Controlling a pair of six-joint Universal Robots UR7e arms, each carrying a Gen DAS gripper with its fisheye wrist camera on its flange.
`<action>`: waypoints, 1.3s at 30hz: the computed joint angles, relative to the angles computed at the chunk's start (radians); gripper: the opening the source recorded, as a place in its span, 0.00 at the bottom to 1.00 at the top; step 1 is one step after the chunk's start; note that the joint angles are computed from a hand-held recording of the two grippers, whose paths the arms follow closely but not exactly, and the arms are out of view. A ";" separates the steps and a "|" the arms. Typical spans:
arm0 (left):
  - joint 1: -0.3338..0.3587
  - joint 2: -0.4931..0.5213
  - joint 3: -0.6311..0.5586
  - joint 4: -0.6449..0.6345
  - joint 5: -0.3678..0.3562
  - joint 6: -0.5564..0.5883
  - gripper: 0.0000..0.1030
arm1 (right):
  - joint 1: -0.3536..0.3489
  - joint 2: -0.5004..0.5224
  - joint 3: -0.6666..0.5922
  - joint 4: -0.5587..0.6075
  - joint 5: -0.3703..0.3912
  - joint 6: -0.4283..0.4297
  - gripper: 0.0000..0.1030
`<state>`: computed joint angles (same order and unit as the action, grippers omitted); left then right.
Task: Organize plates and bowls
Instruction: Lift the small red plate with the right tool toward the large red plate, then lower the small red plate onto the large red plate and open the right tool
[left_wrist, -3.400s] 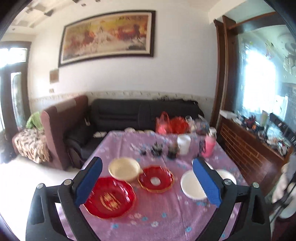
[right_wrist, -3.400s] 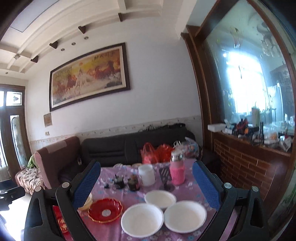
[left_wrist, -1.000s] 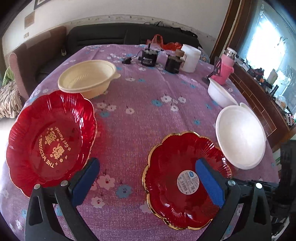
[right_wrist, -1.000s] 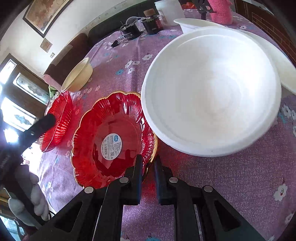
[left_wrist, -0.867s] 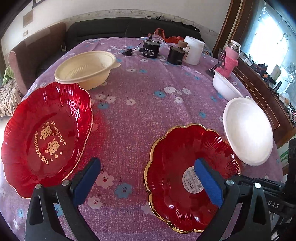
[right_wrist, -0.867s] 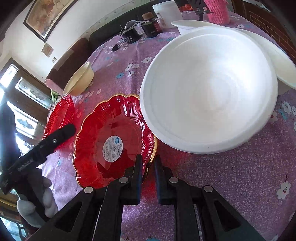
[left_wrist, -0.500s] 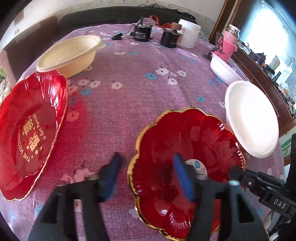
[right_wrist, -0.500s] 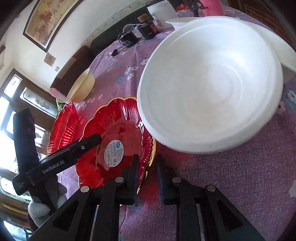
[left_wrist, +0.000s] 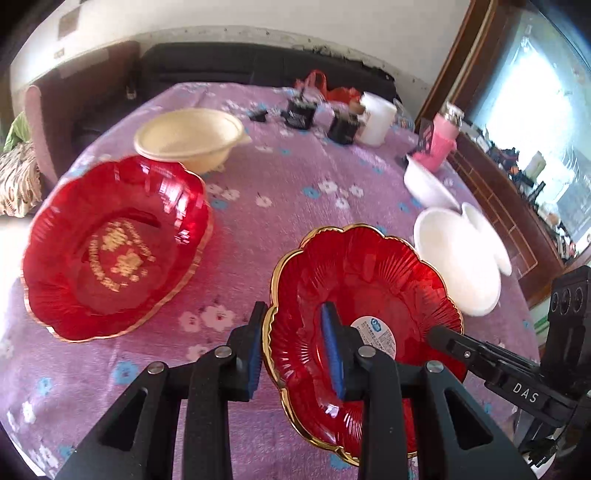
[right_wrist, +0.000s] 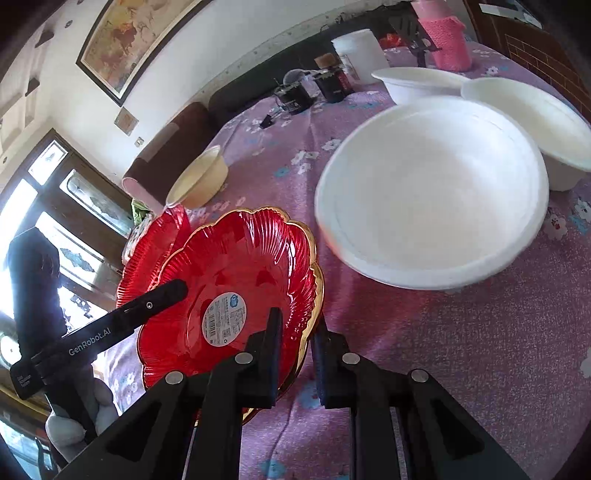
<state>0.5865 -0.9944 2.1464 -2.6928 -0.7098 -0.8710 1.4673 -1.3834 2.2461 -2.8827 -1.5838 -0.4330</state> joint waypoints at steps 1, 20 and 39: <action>-0.007 -0.019 0.015 -0.003 0.014 -0.013 0.27 | 0.012 0.000 0.000 -0.002 0.007 0.004 0.16; 0.147 -0.335 0.100 0.161 0.210 -0.141 0.28 | 0.342 0.410 -0.314 0.003 -0.099 0.024 0.15; 0.255 -0.309 0.086 0.099 0.172 -0.089 0.42 | 0.355 0.641 -0.499 0.064 -0.212 0.032 0.15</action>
